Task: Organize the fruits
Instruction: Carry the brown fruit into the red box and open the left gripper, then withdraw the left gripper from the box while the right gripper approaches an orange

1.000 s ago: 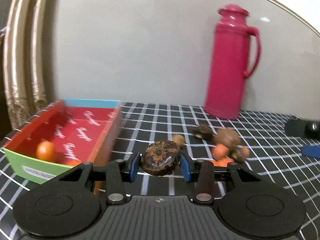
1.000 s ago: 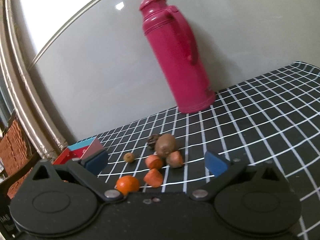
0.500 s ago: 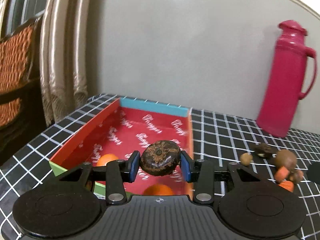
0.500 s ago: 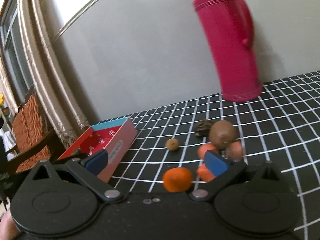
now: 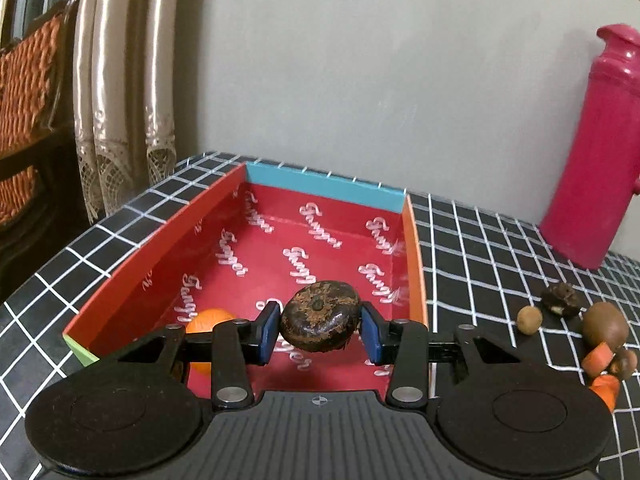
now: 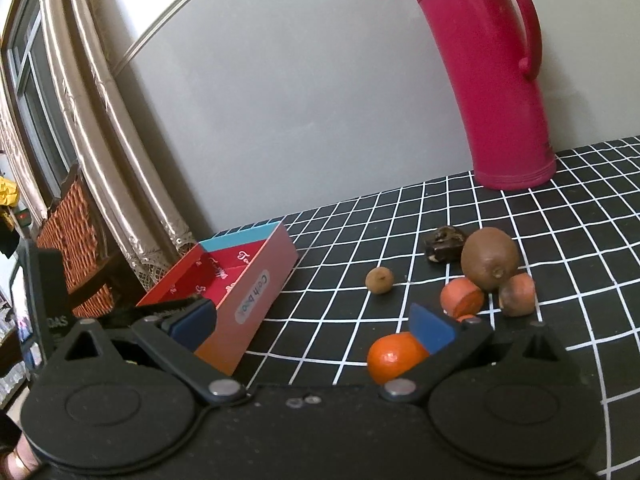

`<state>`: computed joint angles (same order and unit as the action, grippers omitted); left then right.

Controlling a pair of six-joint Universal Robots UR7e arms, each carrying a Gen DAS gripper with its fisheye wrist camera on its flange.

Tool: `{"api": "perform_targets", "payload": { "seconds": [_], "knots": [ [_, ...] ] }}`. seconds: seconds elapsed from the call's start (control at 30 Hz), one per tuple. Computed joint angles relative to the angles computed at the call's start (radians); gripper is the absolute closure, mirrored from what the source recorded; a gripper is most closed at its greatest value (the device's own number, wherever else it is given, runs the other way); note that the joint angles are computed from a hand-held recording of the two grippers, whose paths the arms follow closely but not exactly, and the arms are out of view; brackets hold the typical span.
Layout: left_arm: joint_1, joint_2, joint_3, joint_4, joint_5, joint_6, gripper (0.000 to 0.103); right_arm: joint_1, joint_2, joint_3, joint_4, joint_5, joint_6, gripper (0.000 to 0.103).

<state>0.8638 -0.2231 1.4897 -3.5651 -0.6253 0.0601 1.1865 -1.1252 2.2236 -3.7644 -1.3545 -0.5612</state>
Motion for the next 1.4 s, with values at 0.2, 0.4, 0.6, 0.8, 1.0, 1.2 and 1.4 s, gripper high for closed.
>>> {"api": "perform_targets", "payload": {
  "seconds": [0.2, 0.4, 0.6, 0.8, 1.0, 1.2, 1.4],
  "knots": [
    [0.004, -0.003, -0.001, 0.04, 0.014, -0.009, 0.06, 0.007, 0.01, -0.015, 0.01, 0.002, 0.021, 0.0],
    [0.002, -0.016, 0.018, 0.025, 0.01, -0.022, 0.06, 0.015, 0.017, -0.018, 0.008, -0.021, 0.009, 0.0],
    [-0.011, -0.026, 0.056, -0.068, 0.009, 0.023, 0.049, 0.006, 0.007, -0.013, -0.002, -0.036, 0.012, 0.0],
    [-0.046, -0.01, 0.077, -0.196, 0.02, 0.112, 0.024, -0.007, -0.014, 0.007, -0.029, -0.046, 0.005, 0.0],
    [-0.079, -0.02, 0.131, -0.206, -0.005, 0.083, 0.022, -0.032, -0.038, 0.031, -0.069, -0.067, 0.001, 0.0],
    [-0.124, -0.009, 0.179, -0.205, -0.036, 0.081, 0.018, -0.045, -0.051, 0.046, -0.089, -0.109, -0.029, 0.0],
    [-0.15, -0.005, 0.213, -0.219, -0.036, 0.079, 0.016, -0.046, -0.052, 0.056, -0.099, -0.13, -0.075, 0.009]
  ]
}}
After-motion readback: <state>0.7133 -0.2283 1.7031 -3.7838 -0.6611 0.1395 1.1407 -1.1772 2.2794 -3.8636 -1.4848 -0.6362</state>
